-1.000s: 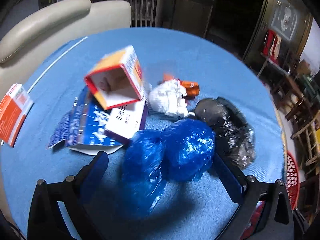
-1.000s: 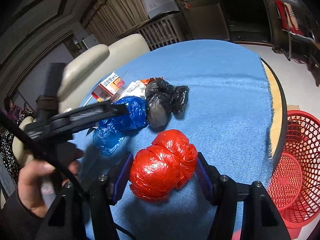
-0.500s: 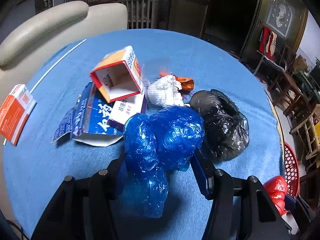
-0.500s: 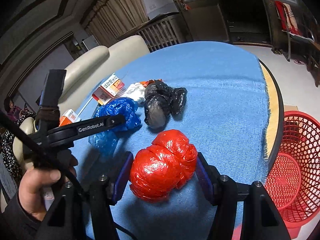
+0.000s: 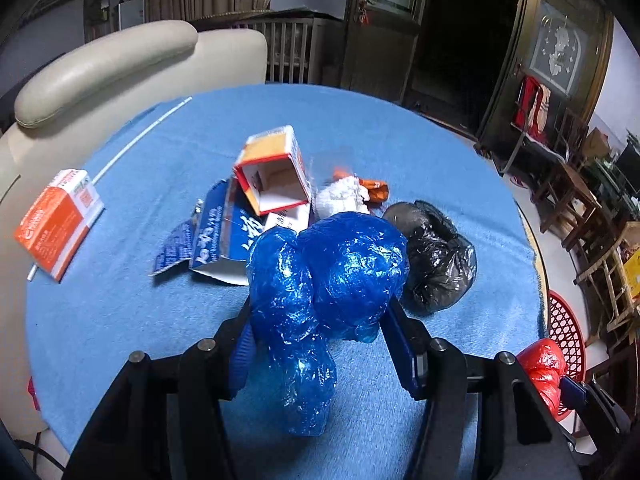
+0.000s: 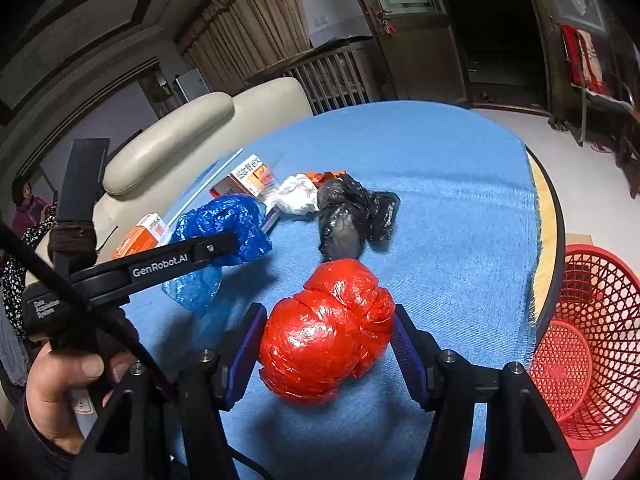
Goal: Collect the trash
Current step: 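Carry both bags to the red wastebasket and open both tools to drop them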
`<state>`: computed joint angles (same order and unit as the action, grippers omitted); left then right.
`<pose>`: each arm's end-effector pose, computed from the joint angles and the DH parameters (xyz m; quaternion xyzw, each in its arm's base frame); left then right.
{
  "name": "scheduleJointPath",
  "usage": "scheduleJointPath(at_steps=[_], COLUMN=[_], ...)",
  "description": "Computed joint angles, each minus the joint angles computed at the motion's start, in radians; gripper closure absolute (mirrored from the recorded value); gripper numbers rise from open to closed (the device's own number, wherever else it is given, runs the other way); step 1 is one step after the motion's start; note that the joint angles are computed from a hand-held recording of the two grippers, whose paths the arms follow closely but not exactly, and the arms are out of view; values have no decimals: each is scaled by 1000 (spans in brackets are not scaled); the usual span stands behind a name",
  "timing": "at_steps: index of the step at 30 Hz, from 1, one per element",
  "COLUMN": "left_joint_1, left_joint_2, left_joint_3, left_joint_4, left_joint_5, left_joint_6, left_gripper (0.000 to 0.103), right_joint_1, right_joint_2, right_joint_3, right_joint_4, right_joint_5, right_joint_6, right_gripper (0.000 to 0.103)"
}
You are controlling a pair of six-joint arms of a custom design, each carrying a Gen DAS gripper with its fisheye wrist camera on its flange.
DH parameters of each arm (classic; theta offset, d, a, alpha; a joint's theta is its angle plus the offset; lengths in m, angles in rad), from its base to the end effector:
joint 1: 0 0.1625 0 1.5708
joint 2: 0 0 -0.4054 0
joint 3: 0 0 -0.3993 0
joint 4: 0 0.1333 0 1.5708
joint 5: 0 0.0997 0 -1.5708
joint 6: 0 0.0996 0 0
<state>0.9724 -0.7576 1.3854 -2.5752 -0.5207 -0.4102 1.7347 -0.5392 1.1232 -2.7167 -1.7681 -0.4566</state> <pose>-0.2289 -0.7258 0.1971 -0.0135 0.8551 -0.3797 0.3528 0.2456 -0.7879 0.1210 0.2659 -0.9188 0.2592 0.1339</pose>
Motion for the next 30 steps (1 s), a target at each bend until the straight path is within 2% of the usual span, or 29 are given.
scheduleJointPath(at_steps=[16,23,30], left_joint_1=[-67,-79,-89], left_joint_2=[-38,-3,89], left_joint_3=[68,43,-66], left_joint_4=[-57,-88,-73], left_joint_5=[78,45,-27], left_joint_6=[14,74,171], left_gripper=[43,43,43], right_joint_1=[13,-15,-73], right_joint_2=[-81,-117,-158], right_joint_3=[119,156,171], right_joint_4=[-112,-164,-223], right_joint_5=[30,13,-43], right_joint_6=[-12,19,85], right_gripper=[38,38,38])
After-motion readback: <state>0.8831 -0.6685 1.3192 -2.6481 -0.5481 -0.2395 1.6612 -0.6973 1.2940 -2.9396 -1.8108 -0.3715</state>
